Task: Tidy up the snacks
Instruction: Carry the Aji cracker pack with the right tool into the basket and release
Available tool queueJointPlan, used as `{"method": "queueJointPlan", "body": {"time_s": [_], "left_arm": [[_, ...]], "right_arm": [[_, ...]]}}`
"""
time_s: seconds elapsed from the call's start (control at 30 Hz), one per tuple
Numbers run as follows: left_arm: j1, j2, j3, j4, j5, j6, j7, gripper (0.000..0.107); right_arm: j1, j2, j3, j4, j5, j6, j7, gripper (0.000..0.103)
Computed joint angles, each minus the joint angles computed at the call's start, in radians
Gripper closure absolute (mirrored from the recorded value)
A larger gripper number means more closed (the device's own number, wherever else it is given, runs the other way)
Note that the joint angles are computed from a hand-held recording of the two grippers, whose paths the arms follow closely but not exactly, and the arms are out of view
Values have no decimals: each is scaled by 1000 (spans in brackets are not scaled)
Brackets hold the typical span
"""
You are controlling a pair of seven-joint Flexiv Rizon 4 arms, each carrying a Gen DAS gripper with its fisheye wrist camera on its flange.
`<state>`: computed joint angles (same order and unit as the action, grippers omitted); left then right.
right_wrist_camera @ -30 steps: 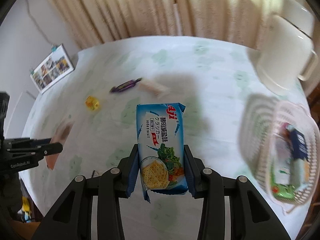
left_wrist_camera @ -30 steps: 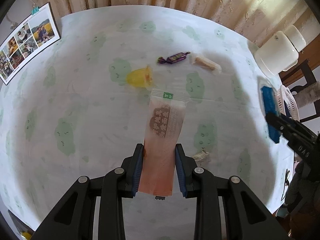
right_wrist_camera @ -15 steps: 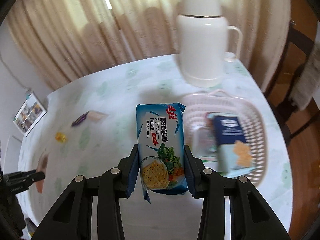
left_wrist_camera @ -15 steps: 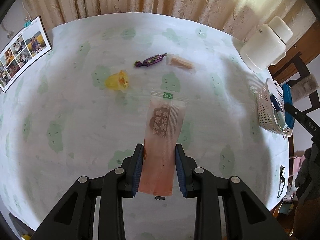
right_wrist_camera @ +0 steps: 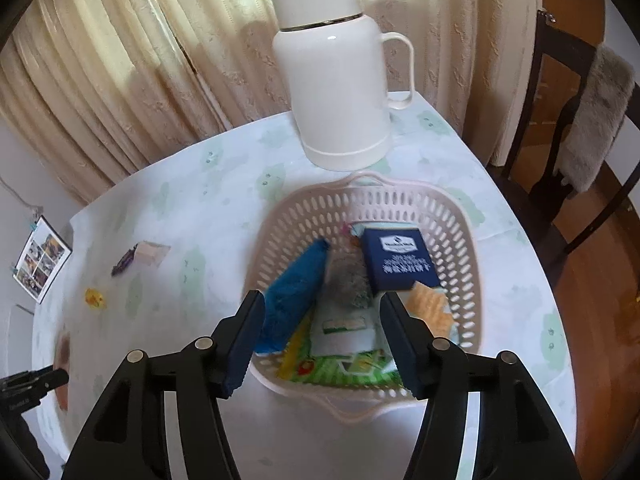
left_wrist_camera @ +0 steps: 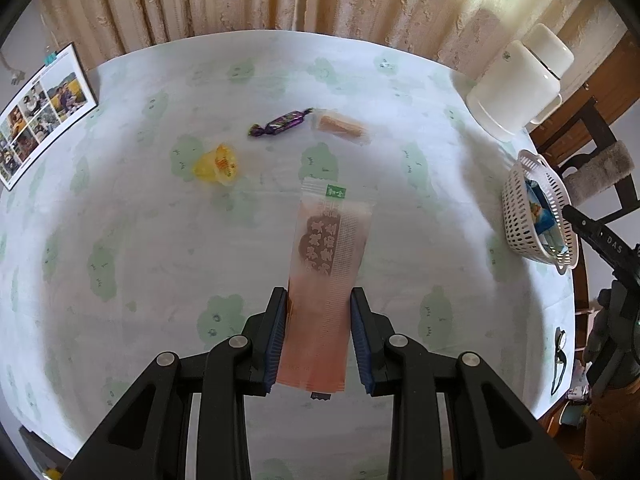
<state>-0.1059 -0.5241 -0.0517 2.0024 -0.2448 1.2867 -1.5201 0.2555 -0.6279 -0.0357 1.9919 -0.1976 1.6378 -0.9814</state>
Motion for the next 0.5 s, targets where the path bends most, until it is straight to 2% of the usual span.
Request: {"method": "queueJointPlan", "body": {"time_s": [0.2,0.33,0.5], "left_arm": [[-22,-31,-22,-53,5,-23,13,79],[-46,-55,-37,-96,10,-42,26,79],[-85,-98,-57,-180,15,-82,44,79]], "right_arm": [[-21,33,13,64,17,26,-11,42],[11,65,-36,127,28,48,-12,42],[-1,103,-46,198,62,87,-13,42]]}}
